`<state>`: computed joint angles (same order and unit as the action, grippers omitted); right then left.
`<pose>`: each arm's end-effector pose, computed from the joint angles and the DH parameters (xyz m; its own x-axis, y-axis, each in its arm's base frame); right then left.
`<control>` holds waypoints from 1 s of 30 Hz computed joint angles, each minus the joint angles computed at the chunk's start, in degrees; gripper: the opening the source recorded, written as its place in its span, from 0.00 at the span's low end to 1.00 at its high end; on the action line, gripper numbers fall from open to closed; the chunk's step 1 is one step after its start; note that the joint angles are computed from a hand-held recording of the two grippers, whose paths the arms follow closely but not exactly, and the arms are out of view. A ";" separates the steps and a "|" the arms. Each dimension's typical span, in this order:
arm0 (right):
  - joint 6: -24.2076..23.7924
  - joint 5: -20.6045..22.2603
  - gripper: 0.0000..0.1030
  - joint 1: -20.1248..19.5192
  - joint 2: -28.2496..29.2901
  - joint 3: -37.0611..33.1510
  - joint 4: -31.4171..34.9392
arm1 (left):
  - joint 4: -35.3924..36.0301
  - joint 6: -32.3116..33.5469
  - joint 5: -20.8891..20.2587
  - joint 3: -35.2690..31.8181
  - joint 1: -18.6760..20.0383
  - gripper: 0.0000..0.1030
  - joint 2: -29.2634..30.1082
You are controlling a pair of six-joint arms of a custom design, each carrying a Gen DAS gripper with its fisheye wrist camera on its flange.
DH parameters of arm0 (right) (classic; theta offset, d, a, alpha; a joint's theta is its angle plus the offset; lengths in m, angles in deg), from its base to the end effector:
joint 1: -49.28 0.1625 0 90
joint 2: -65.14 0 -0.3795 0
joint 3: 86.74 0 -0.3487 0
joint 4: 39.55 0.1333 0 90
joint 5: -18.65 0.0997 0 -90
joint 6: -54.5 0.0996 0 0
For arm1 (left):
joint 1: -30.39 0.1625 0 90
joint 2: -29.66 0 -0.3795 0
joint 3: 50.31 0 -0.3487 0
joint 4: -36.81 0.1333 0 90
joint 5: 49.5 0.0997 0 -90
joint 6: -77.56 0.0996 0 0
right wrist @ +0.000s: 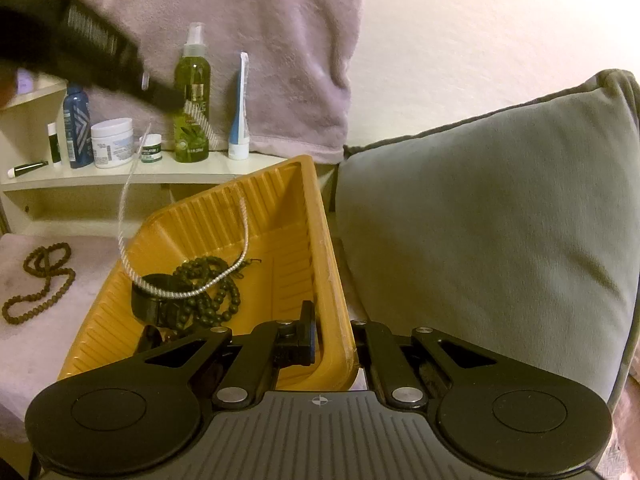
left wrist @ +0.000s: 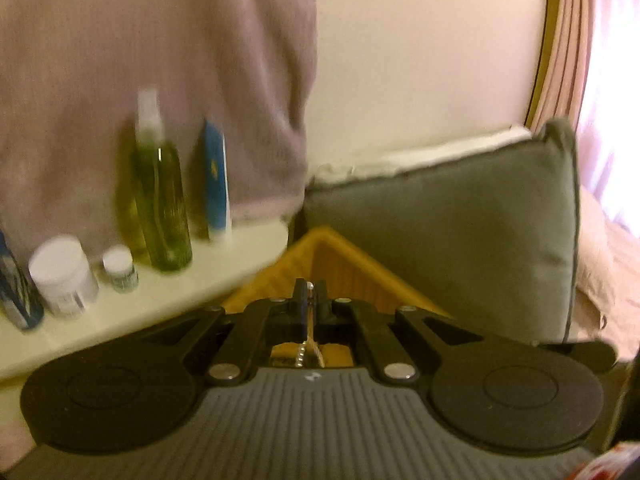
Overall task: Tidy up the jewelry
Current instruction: 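Carry the pearl strand over the orange tray and open the left gripper, then move the open left gripper back to the brown bead necklace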
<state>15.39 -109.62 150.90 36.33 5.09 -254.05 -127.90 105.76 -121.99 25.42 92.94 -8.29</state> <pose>0.1924 -0.5802 0.0849 -0.6211 -0.0041 0.7837 -0.6289 0.5994 -0.4952 -0.1832 -0.7068 0.1662 -0.6452 0.5813 -0.4959 0.7640 0.4932 -0.4159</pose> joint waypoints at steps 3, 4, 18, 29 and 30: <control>-0.04 -0.09 0.06 -0.05 0.06 -0.06 -0.01 | 1.29 -1.02 0.43 0.51 0.81 0.01 0.25; 0.02 -0.15 0.06 -0.07 0.10 -0.10 0.00 | 1.71 -1.43 0.55 0.59 0.96 0.01 0.28; -0.12 -0.15 0.06 -0.07 -0.01 -0.23 0.27 | 8.17 -2.95 -1.04 -2.04 1.28 0.11 1.36; -0.20 0.02 0.06 -0.14 -0.10 -0.06 0.12 | 3.06 -3.78 3.71 0.91 2.02 0.14 -1.08; -0.21 0.01 0.06 -0.12 -0.09 -0.05 0.11 | 2.31 -3.99 4.18 1.47 2.21 0.14 -1.46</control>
<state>15.19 -109.61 150.78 36.23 5.04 -253.94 -125.59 101.76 -117.81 26.90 95.15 -9.74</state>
